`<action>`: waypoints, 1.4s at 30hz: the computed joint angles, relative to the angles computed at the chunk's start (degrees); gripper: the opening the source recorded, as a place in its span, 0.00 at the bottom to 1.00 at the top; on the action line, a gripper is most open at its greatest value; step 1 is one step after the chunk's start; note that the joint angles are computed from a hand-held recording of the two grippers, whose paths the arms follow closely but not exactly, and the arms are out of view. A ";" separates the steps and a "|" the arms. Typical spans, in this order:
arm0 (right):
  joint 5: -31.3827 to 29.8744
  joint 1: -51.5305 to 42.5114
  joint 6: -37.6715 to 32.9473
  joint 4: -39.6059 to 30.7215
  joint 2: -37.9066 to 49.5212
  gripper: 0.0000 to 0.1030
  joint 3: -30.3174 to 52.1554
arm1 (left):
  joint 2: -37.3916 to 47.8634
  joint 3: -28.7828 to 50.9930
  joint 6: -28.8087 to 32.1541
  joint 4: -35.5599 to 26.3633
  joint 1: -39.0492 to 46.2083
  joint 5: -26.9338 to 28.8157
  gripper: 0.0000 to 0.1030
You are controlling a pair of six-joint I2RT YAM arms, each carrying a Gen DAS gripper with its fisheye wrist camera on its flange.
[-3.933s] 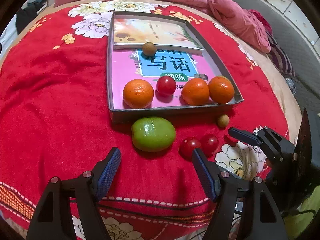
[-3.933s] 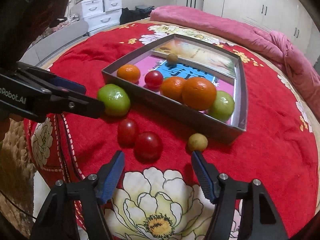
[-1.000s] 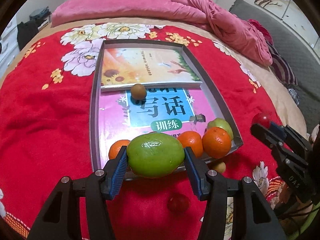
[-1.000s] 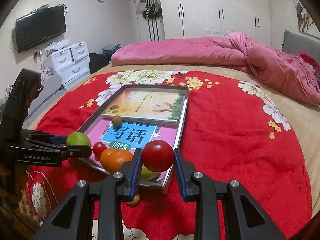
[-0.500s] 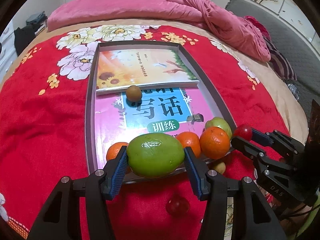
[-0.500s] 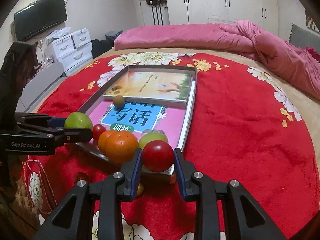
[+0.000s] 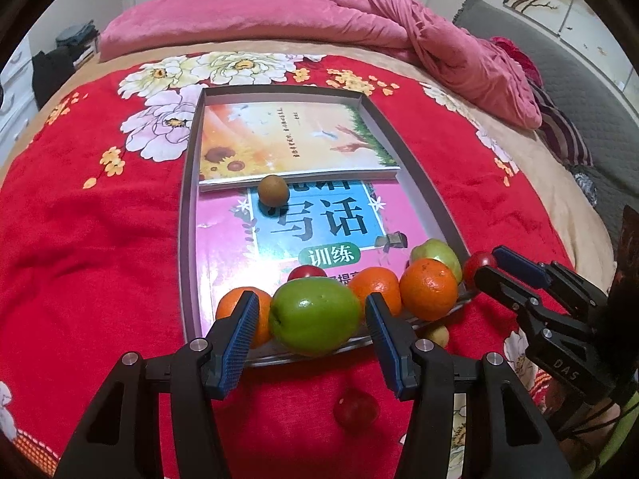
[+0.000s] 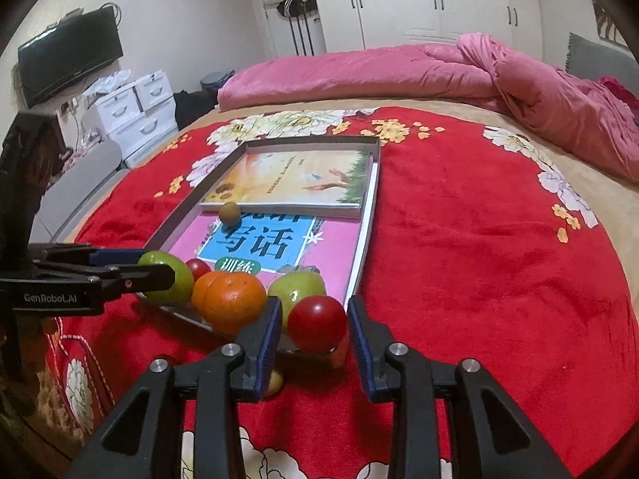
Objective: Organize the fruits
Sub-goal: 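Carry the guava into the tray with the left tool while the right tool carries its tomato there, then open both tools to release the guava and tomato in the tray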
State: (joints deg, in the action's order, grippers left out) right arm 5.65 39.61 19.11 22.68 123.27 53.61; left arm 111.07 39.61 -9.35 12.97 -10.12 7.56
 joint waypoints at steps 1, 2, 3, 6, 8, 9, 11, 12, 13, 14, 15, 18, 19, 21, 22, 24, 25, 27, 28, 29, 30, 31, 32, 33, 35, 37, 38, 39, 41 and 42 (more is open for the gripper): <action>-0.03 -0.04 0.21 0.33 -0.29 0.40 -0.25 | -0.27 -0.17 -0.09 -0.01 -0.01 -0.04 0.56; 0.11 -0.06 0.37 0.80 -0.65 0.41 -0.65 | -0.79 -0.45 -0.28 -0.06 0.01 -0.08 0.56; 0.21 -0.07 0.43 1.03 -1.01 0.44 -0.91 | -1.31 -0.84 -0.33 0.16 0.12 0.21 0.56; 0.39 0.01 0.71 2.32 -1.97 0.53 -2.02 | -3.26 -1.95 -0.40 0.50 0.24 0.65 0.57; 1.03 0.22 0.75 3.18 -2.74 0.54 -2.81 | -4.99 -3.14 -0.60 1.08 0.49 1.03 0.62; 1.32 0.36 0.63 3.48 -3.19 0.54 -3.19 | -5.79 -3.69 -0.68 1.25 0.65 1.26 0.63; 2.52 0.92 0.19 4.64 -4.21 0.57 -4.19 | -7.30 -4.61 -0.82 1.43 1.08 1.89 0.67; 2.84 1.03 -0.05 5.32 -4.63 0.62 -4.71 | -8.17 -5.14 -1.03 1.53 1.35 2.02 0.69; 3.33 1.32 -0.24 6.19 -5.21 0.68 -5.37 | -9.20 -5.72 -1.45 1.55 1.59 1.69 0.71; 3.73 1.53 -0.36 6.93 -5.62 0.70 -5.89 | -10.15 -6.24 -1.73 1.60 1.88 1.53 0.71; 3.82 1.62 -0.52 8.03 -6.15 0.72 -6.59 | -10.91 -6.71 -1.90 1.71 2.16 1.56 0.71; 4.07 2.01 -0.46 9.28 -7.34 0.75 -7.87 | -12.98 -7.98 -2.01 1.28 2.58 1.11 0.74; 4.30 2.25 -0.27 9.20 -7.72 0.76 -8.25 | -13.63 -8.46 -1.89 1.07 2.61 0.98 0.75; 3.72 2.56 0.17 8.90 -8.05 0.77 -8.73 | -14.54 -9.50 -1.46 0.78 2.50 0.98 0.75; 3.50 2.75 0.37 8.33 -8.13 0.77 -8.75 | -14.65 -9.79 -1.34 0.52 2.34 1.01 0.75; 3.27 3.25 0.68 6.93 -7.97 0.77 -8.58 | -14.57 -10.29 -1.25 0.41 1.95 0.98 0.75; 2.90 3.37 0.72 6.42 -7.79 0.77 -8.39 | -14.58 -10.57 -1.18 0.43 1.62 0.79 0.75; 2.77 3.91 0.93 5.56 -7.56 0.77 -8.17 | -14.54 -11.25 -1.27 0.56 0.85 0.22 0.75; 2.50 4.10 0.98 5.34 -7.48 0.77 -8.14 | -14.56 -11.48 -1.16 0.49 0.69 0.38 0.75; 2.05 4.31 0.95 5.01 -7.40 0.77 -8.08 | -14.49 -11.79 -1.13 0.57 0.46 0.43 0.75; 2.05 4.53 1.04 4.63 -7.18 0.77 -7.99 | -14.32 -11.93 -1.15 0.56 0.26 0.31 0.75; 2.18 4.77 1.23 4.27 -6.86 0.77 -7.85 | -14.13 -12.04 -1.13 0.55 0.10 0.33 0.75; 1.94 4.84 1.45 3.61 -6.45 0.77 -7.50 | -13.90 -12.24 -1.13 0.65 -0.11 0.50 0.75; 1.58 4.85 1.80 2.70 -5.98 0.77 -6.97 | -13.76 -12.41 -1.12 0.79 -0.21 0.55 0.75; 1.11 4.92 2.19 1.77 -5.26 0.77 -6.32 | -13.36 -12.81 -0.97 0.96 -0.46 0.64 0.75; 0.86 4.93 1.95 1.04 -4.70 0.77 -5.77 | -13.19 -13.02 -0.72 0.83 -0.40 0.89 0.75; 0.95 5.05 1.77 0.51 -4.25 0.77 -5.35 | -13.02 -13.19 -0.43 0.86 -0.19 1.13 0.75; 0.85 5.06 1.64 0.15 -3.85 0.77 -5.08 | -12.88 -13.39 -0.34 0.96 -0.08 1.21 0.75; 0.32 5.04 1.59 -0.74 -2.82 0.77 -4.22 | -12.02 -13.57 -0.05 1.19 0.33 1.91 0.75; 0.12 5.02 1.44 -1.06 -2.46 0.77 -3.89 | -11.59 -13.49 0.09 1.08 0.37 2.10 0.75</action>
State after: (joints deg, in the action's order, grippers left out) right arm 5.77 44.62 20.55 21.62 120.81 49.72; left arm 99.48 26.12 -9.26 14.04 -9.75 9.66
